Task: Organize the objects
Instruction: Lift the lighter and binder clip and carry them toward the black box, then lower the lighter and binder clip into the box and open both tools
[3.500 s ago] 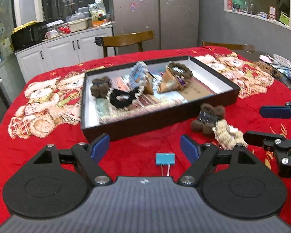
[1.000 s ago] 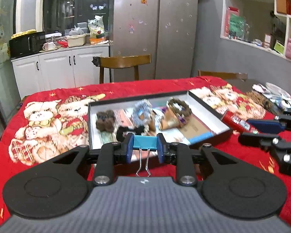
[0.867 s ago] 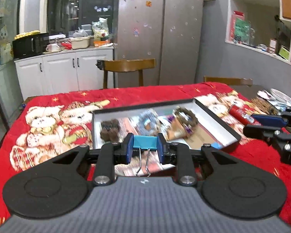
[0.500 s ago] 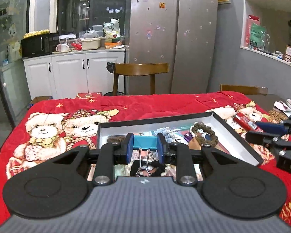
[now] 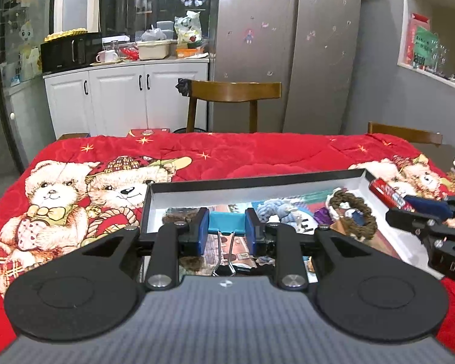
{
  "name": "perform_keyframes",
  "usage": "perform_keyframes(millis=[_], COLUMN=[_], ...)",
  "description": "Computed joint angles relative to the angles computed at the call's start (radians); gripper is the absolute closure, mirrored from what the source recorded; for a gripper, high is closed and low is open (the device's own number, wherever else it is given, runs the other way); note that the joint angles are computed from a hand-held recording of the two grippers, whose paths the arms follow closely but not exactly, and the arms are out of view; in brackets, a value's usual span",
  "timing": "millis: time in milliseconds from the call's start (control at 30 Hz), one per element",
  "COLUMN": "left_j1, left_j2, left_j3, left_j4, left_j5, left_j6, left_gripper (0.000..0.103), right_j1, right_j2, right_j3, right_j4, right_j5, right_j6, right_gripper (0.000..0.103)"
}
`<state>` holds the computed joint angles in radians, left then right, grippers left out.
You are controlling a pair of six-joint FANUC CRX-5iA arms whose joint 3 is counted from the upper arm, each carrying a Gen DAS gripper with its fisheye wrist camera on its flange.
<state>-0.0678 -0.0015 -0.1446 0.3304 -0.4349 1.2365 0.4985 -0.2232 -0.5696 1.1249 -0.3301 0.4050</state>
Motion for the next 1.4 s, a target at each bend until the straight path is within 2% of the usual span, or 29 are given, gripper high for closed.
perform_keyframes(millis=[133,567,767,1400], left_j1=[-0.004,0.005,0.001,0.001], left_j2=[0.032,0.084,0.101,0.094], left_j3=[0.012,0.033,0.047,0.04], left_j4=[-0.019,-0.01,-0.025,-0.024], left_j5=[0.005,-0.014,-0.024,-0.022], left_j6=[0.012,-0.008,-0.008,0.0], left_gripper=[0.074,0.073,0.074,0.072], right_j1=[-0.02,-0.053,-0.051,-0.065], right_j2=[0.038,0.108,0.116,0.107], right_j3=[0.015,0.033,0.039,0.018], right_j4=[0.047,0.036,-0.009,0.051], right_j5=[0.012,0.039,0.034,0.044], right_j6=[-0.045,-0.076,-0.038,-0.083], right_gripper=[0.076,0.076,0.076,0.07])
